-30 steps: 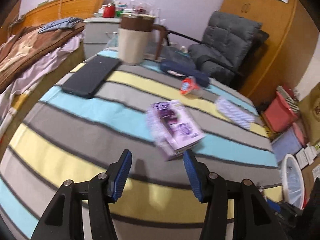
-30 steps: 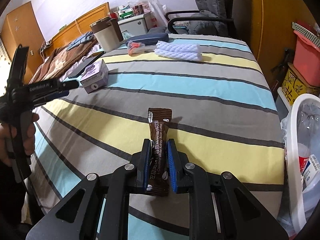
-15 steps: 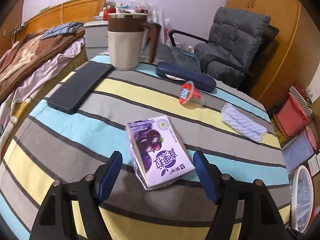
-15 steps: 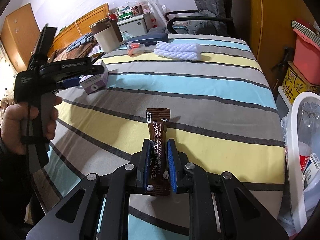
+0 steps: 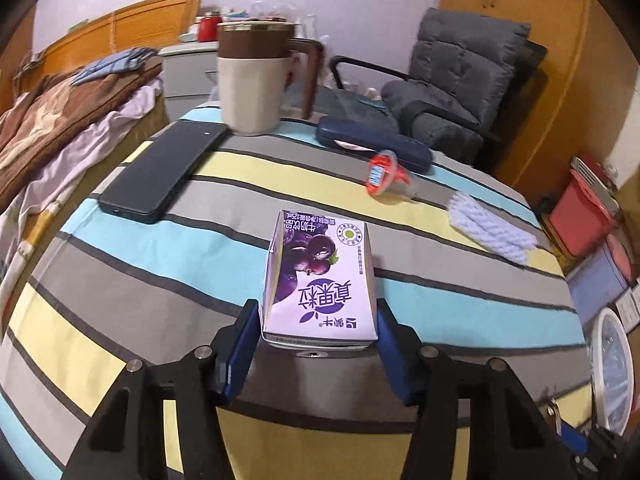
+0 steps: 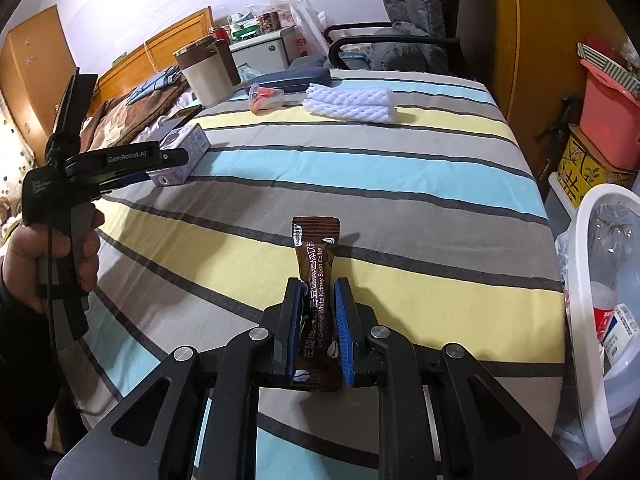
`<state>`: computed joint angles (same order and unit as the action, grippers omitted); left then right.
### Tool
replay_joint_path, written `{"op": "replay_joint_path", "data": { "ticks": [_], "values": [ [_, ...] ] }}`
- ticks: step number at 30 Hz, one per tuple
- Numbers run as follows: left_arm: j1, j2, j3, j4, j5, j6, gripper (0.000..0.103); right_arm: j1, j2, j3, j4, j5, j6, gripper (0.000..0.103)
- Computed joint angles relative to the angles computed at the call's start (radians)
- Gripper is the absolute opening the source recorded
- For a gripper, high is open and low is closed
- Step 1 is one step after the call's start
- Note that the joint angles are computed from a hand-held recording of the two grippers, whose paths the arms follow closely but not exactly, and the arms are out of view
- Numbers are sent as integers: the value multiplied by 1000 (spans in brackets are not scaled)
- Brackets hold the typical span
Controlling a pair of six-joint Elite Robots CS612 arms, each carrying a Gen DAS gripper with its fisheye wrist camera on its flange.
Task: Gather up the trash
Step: 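Carry the milk carton and snack wrapper over the white bin with both tools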
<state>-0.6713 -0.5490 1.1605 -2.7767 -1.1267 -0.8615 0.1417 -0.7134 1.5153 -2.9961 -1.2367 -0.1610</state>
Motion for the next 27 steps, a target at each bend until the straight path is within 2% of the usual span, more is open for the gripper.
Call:
{"op": "replay_joint_path", "data": {
  "ticks": [9,18,27],
  "values": [
    [-38,-33,63,-86,-5,93,55,-2,-15,26,-53,-22,31,17],
    [-78,-71,134,-159,-43,134,56,-11,-39,67,-130,-29,68,17],
    [-108,-80,145,-198,-84,187,56,-21,-55,97,-180,-33,108,17]
  ]
}}
